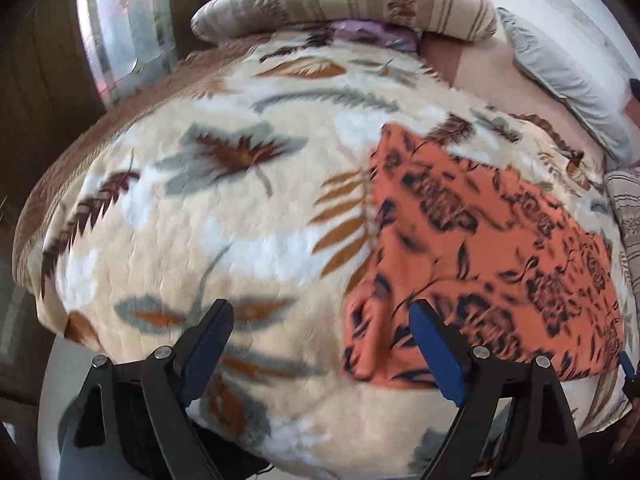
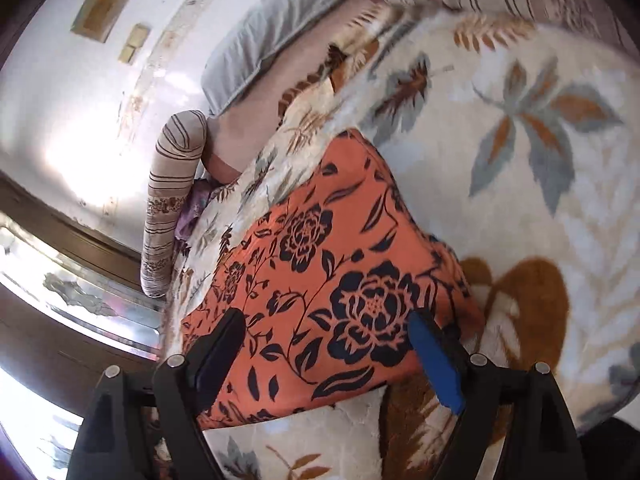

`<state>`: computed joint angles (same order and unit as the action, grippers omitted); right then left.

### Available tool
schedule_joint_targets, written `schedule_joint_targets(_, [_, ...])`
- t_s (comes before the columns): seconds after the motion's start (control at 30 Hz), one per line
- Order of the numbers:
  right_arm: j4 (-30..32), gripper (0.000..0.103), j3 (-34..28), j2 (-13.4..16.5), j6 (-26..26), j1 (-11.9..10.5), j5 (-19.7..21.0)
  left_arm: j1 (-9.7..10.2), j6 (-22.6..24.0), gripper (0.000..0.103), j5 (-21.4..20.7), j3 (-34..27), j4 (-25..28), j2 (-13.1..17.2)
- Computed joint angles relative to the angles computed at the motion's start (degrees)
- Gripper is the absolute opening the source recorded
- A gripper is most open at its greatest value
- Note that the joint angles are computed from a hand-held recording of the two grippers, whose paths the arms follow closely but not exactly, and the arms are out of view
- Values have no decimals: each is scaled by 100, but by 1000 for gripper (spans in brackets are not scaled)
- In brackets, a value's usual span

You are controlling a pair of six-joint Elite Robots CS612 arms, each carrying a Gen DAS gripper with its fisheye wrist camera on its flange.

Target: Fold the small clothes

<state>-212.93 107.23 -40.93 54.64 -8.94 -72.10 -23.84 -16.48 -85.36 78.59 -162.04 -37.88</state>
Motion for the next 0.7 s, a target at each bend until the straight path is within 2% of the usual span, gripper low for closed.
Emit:
schedule_joint_targets(0.07, [321, 86, -52, 40, 82, -26, 140, -40, 207, 90, 38, -246, 115, 92])
schedule_joint_targets(0.13, [224, 86, -79, 127, 301, -54, 283, -92, 389, 90, 154, -546, 255, 231])
schedule_joint_targets(0.2, [258, 86, -96, 114, 239, -48, 250, -99, 511, 90, 271, -1012, 490, 467])
schedule_joint_targets(0.23, [250, 86, -85, 110, 243, -54, 241, -101, 594, 90, 322, -1247, 656, 597])
schedule_joint_targets(0.33, [418, 86, -88, 53, 140, -30, 167, -138, 656, 91, 963, -1963, 1608, 1013])
schedule_joint_targets(0.4, [503, 86, -109, -45, -111, 18, 36, -65, 548, 91, 714, -1946, 1498, 1050])
schedule_joint_targets(0.53, [671, 86, -573, -10, -472, -40, 429, -69, 685, 91, 763, -1785, 1167, 1006])
schedule_joint_targets(0.6, [858, 86, -993, 180, -406, -119, 692, -73, 678, 91, 758, -1797, 1180, 1007])
schedule_joint_targets(0.7, [1749, 86, -1777, 612, -222, -273, 1067, -48, 601, 92, 630, -1867, 1266, 1033])
